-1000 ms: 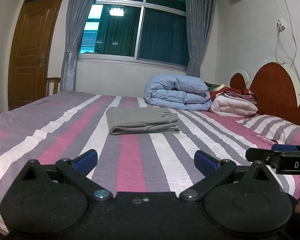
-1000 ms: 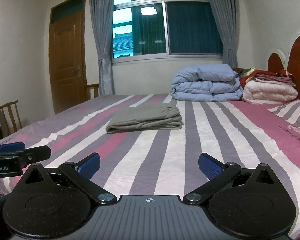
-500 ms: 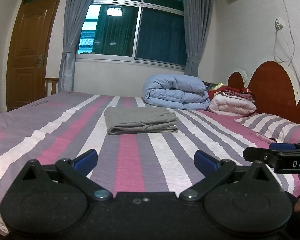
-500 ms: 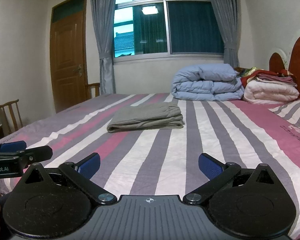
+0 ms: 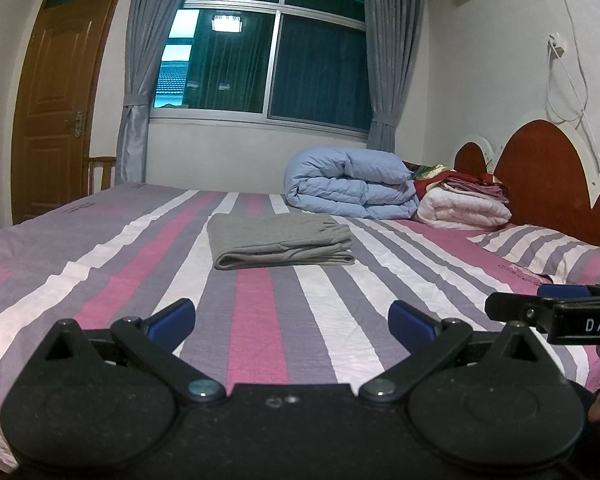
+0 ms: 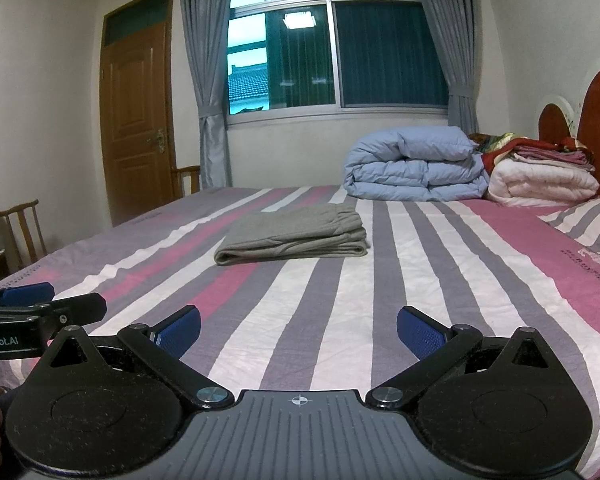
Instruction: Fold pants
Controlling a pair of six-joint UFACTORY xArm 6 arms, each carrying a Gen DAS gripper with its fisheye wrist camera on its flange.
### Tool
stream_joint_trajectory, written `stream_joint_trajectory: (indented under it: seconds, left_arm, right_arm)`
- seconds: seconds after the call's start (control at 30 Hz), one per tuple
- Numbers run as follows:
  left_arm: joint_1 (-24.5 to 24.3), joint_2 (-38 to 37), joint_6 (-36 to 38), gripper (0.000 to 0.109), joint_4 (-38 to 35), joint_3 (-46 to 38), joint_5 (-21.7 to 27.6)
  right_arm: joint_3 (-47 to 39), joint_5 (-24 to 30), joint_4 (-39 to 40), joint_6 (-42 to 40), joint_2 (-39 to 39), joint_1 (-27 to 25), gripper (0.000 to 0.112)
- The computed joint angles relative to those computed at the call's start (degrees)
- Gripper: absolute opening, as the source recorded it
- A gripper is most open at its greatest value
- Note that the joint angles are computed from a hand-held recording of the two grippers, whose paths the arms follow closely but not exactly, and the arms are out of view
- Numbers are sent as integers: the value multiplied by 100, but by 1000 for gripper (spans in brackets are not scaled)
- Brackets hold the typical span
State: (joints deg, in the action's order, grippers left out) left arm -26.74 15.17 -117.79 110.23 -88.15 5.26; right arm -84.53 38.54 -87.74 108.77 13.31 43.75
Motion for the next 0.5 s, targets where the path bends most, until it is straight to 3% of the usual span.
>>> stream_joint_trajectory:
  seconds: [0.5]
  left_arm:
    - [12, -13, -191, 97, 221, -15, -50]
  right_arm:
    - [14, -7, 6, 0, -16, -4, 103]
